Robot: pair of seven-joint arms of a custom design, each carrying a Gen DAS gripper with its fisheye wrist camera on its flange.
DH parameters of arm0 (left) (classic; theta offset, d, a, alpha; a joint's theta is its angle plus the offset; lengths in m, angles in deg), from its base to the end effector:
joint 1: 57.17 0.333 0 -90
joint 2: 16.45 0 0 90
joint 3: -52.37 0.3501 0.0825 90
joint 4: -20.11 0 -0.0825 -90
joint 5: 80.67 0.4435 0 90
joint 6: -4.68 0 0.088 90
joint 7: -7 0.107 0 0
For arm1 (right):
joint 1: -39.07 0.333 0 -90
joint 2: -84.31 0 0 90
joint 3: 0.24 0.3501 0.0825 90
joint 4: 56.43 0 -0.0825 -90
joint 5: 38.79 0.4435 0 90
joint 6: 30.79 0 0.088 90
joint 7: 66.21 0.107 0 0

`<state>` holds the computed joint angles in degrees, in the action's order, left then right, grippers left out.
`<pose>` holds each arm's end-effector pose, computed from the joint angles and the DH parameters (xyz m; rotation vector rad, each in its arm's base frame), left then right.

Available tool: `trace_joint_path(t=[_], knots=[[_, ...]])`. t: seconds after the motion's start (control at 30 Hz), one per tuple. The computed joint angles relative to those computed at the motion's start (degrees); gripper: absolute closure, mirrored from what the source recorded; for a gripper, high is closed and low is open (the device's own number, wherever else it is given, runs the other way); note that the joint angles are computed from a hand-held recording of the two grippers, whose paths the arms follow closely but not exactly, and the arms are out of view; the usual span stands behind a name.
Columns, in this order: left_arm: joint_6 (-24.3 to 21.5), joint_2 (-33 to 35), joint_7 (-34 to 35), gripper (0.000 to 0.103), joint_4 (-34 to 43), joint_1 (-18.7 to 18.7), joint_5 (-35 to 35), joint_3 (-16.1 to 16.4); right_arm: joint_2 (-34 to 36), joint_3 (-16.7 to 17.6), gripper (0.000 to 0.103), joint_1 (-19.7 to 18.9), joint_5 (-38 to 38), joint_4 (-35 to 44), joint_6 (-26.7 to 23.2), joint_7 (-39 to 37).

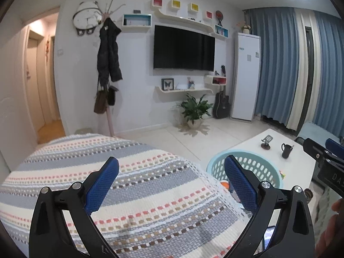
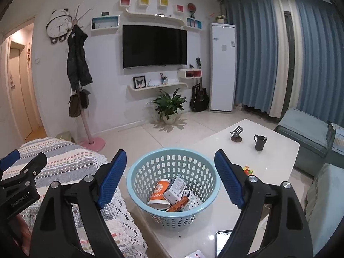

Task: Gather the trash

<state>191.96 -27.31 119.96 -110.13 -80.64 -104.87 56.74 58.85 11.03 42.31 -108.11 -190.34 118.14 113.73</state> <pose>0.5531 -0.1449 0.5793 -1.3176 1.7355 -1.1643 0.4819 0.1560 0.5796 -1.1952 1.8530 -1.1576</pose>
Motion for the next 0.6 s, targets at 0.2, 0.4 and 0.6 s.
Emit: trace_joint_path(t=[0.2,0.4,0.6], knots=[[0.21,-0.29,-1.3,0.008,-0.45,1.04,1.44,-0.64,-1.57,1.21,0.019,-0.35,-1.67,-0.11,-1.62,1.38],[0.34,-1.64,1.62,0.008,-1.07,-9.84,0.29,9.28,-1.69,1.75,0.018,0.46,-2.0,0.03,-3.43,2.11],[0.47,-2.19,2.82,0.008,-1.43,-13.25,0.09,12.27,-0.97,1.49,0.018,0.91,-1.23,0.56,-3.51,2.03]])
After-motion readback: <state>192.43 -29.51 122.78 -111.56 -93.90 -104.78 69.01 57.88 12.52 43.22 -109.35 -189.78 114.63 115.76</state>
